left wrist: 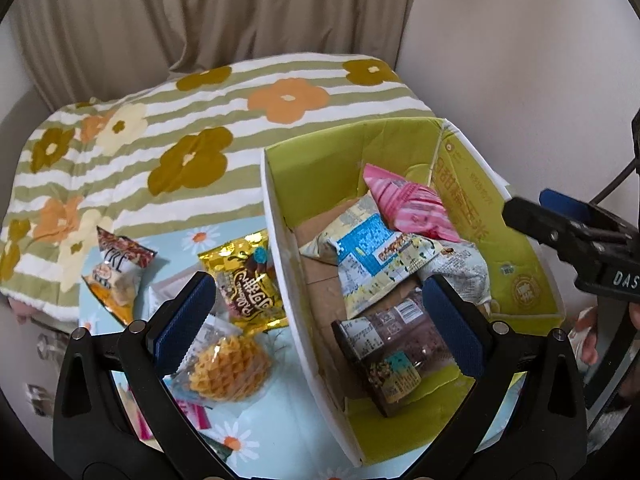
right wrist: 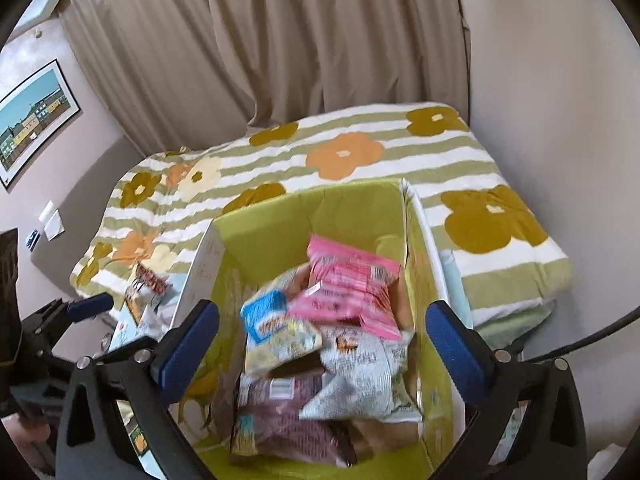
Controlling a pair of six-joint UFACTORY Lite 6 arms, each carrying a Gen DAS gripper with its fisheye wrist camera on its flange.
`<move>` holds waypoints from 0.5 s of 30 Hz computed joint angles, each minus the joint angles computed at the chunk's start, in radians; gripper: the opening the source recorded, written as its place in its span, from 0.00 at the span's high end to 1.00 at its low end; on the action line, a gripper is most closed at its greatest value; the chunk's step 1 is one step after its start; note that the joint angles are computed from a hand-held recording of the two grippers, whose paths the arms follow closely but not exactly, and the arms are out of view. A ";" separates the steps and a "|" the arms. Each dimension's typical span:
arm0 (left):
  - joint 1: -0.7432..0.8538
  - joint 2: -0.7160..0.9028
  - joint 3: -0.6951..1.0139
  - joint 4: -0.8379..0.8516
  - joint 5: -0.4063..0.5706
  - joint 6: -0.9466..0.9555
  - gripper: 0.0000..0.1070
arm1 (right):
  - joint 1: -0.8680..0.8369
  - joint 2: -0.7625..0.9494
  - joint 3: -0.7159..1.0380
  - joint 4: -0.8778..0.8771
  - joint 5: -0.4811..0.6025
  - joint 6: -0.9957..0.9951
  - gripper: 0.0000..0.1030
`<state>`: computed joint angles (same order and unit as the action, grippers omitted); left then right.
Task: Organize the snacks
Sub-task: 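Carry both bags into the yellow box and open both tools, then withdraw both tools from the box toward the remaining snacks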
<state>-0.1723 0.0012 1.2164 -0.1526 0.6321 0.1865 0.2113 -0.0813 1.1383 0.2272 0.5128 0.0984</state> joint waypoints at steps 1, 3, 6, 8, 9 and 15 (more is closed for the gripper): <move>-0.003 -0.009 -0.008 0.003 -0.001 -0.006 0.04 | 0.002 -0.020 -0.009 0.005 0.011 -0.007 0.00; -0.003 -0.045 -0.035 0.005 0.001 -0.010 0.04 | 0.015 -0.055 -0.018 -0.010 0.022 0.003 0.00; -0.008 -0.109 -0.066 0.026 0.008 -0.036 0.04 | 0.043 -0.092 -0.012 -0.067 0.043 0.041 0.00; -0.008 -0.162 -0.084 0.050 0.015 -0.063 0.04 | 0.059 -0.116 -0.002 -0.092 0.057 0.051 0.00; -0.003 -0.182 -0.090 0.057 0.018 -0.069 0.04 | 0.066 -0.123 0.008 -0.095 0.064 0.049 0.00; 0.031 -0.340 -0.151 0.144 0.079 -0.158 0.04 | 0.122 -0.198 0.013 -0.118 0.084 0.021 0.00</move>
<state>-0.1415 -0.3393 1.0656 -0.0090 0.7109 0.0288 0.3330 -0.2793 1.1514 0.1088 0.5967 0.1191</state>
